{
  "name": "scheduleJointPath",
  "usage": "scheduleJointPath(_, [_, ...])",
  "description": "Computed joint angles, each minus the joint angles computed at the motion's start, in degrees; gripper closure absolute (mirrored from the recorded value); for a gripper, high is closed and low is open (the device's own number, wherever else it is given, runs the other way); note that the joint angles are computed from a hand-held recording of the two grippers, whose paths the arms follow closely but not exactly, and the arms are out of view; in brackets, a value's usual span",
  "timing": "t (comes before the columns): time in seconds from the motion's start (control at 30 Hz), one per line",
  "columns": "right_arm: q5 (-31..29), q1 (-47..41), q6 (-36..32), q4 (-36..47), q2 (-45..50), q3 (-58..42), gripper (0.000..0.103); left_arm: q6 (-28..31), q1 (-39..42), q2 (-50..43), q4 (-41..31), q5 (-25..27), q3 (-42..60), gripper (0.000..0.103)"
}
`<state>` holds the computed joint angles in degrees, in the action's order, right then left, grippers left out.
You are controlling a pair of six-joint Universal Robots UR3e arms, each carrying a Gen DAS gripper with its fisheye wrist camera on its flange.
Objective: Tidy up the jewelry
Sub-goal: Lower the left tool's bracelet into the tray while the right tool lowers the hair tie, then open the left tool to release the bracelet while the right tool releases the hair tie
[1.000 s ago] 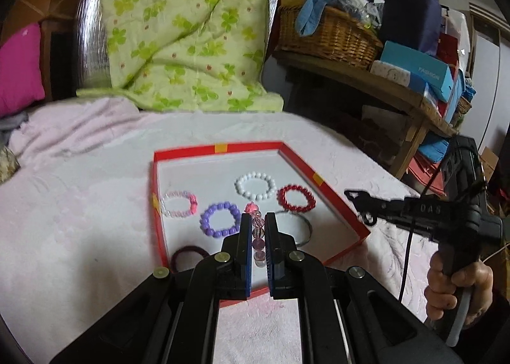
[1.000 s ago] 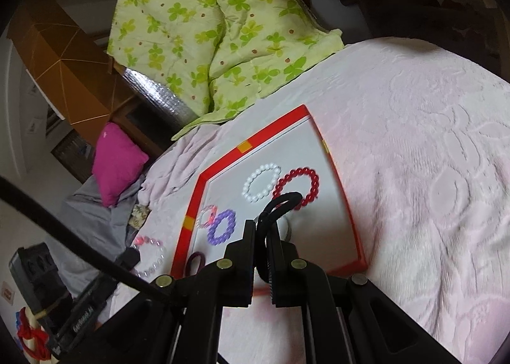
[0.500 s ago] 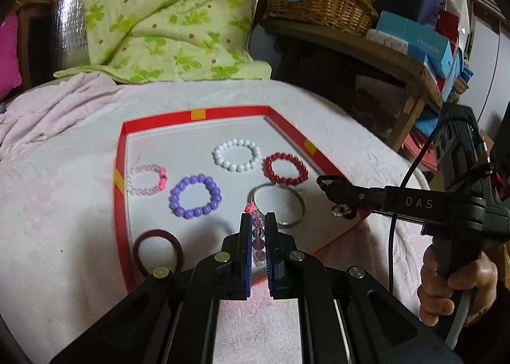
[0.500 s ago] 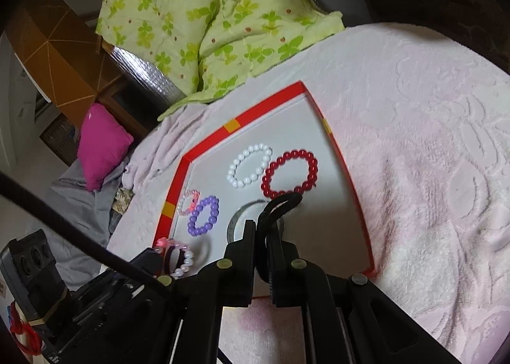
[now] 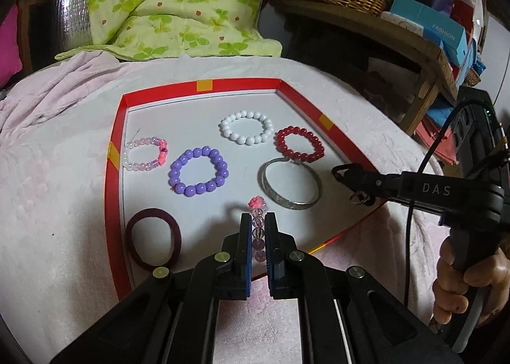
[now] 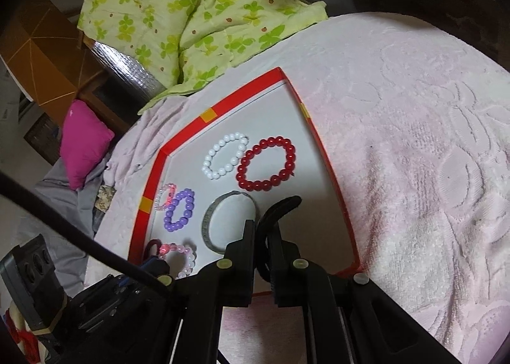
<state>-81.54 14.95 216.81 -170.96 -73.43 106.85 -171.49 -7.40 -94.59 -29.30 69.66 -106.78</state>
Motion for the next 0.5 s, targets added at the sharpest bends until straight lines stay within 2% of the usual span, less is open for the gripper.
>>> scheduleJointPath(0.17, [-1.66,0.46,0.59,1.81,-0.09,-0.67,0.094,-0.17,-1.11,-0.31,-0.49,3.34,0.65,0.092])
scheduleJointPath(0.23, [-3.20,0.98,0.53,3.09,-0.07,-1.33,0.093,0.03,-1.30,-0.11,-0.87,3.93,0.63,0.085])
scheduleJointPath(0.27, [-4.57,1.43,0.50,4.37,-0.11,-1.91,0.092,0.03,-1.39,0.01,-0.88,4.28,0.57,0.075])
scheduleJointPath(0.3, [-5.29,1.63,0.54,5.12,-0.21,-2.15,0.085,-0.05,-1.64,0.20,-0.64,4.96,0.41,0.067])
scheduleJointPath(0.43, [-6.13,1.62,1.06,3.93,-1.33,-0.86,0.058,-0.02,-2.60,0.82,0.55,7.47,0.10,0.056])
scheduleJointPath(0.5, [-6.68,1.86,1.04,2.40,-2.00,-0.07,0.054,0.17,-2.76,1.70,1.04,8.34,-0.58,0.052])
